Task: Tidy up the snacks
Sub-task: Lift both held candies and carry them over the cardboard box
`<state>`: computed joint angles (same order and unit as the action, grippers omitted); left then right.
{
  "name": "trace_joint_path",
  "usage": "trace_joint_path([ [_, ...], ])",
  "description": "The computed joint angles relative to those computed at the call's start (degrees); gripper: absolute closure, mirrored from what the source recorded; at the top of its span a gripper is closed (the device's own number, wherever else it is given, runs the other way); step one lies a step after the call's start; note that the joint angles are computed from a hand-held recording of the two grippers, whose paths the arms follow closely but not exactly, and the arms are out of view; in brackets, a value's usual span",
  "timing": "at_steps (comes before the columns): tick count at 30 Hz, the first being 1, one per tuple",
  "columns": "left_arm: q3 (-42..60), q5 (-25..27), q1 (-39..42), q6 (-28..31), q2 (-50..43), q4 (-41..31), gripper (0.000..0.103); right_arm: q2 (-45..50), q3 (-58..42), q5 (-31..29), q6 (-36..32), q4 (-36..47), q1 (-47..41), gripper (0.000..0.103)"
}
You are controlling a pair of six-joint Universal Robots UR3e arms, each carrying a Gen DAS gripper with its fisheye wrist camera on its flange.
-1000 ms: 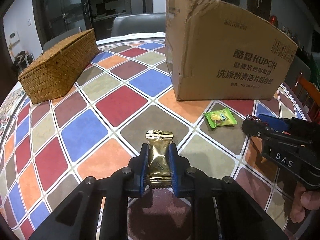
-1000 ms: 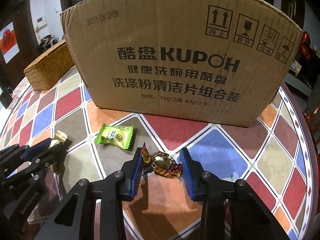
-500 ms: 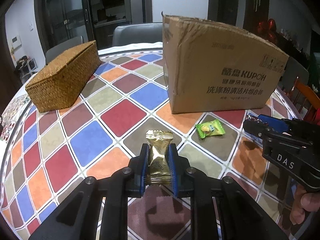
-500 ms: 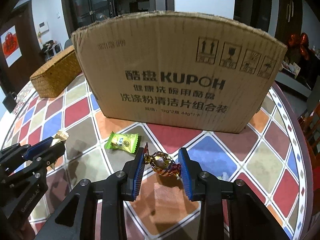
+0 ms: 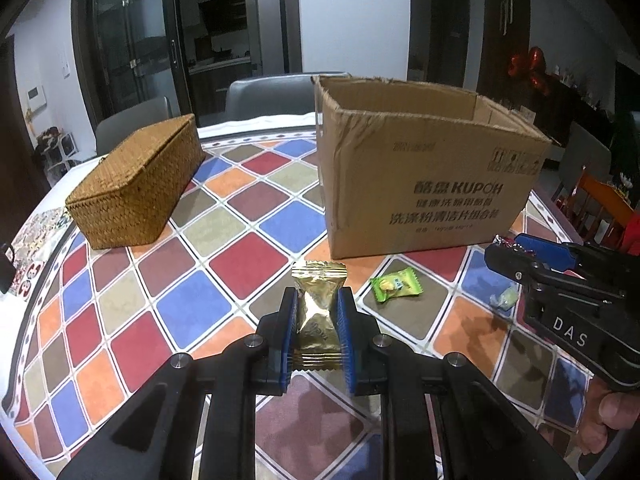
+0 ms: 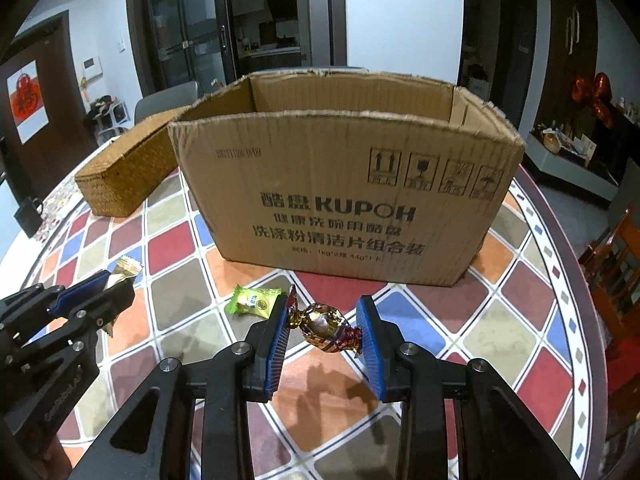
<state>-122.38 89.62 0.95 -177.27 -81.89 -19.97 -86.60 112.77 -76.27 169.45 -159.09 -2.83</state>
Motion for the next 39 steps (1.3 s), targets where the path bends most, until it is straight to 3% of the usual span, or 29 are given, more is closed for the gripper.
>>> trace_joint_path([
  [19, 5.7, 2.6, -3.8, -2.0, 2.8, -5.2, 0.083, -8.7, 1.5, 3.2, -1.0, 3.4, -3.5, 0.068],
  [39, 16.7, 3.2, -5.6, -3.2, -0.4, -10.5, 0.083, -10.6, -4.2, 5.1, -1.3, 8.0, -5.9, 0.068],
])
